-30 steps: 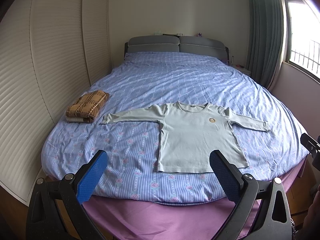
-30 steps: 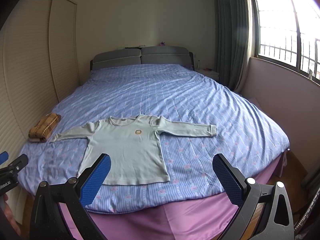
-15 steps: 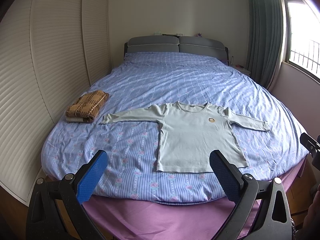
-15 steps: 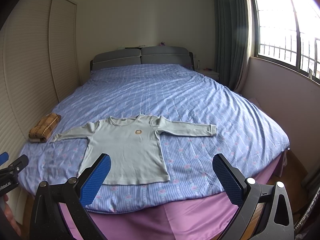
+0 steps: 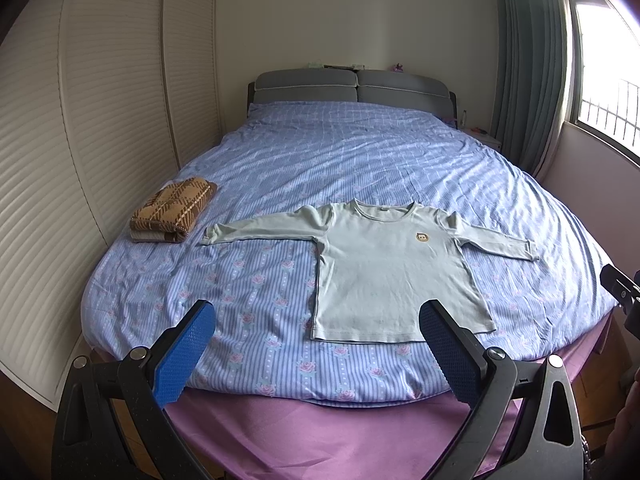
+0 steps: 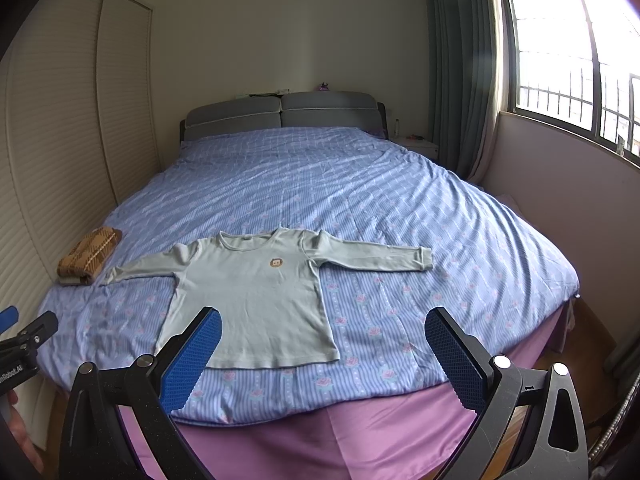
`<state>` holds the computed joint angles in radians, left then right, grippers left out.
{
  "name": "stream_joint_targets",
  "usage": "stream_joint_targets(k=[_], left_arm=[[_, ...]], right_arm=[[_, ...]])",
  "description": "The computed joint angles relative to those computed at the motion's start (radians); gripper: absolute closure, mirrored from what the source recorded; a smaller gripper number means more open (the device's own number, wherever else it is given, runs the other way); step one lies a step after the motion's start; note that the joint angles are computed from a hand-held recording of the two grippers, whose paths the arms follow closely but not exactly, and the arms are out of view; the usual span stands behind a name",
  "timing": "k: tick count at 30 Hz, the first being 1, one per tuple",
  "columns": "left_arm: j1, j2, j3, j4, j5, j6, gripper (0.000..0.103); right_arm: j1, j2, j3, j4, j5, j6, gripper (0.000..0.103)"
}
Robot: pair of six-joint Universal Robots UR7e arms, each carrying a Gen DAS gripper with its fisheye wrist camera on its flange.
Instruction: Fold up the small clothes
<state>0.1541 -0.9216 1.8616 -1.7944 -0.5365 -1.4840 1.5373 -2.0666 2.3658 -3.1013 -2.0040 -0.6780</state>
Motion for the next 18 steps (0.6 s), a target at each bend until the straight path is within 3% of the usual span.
stream_joint_targets(k=[18], left_arm=[[-0.001,0.001,0.000,0.000,0.001,-0.001,0.000]], right_arm=[[-0.005,-0.005,-0.002,0.006,0.007,-0.002,0.001]])
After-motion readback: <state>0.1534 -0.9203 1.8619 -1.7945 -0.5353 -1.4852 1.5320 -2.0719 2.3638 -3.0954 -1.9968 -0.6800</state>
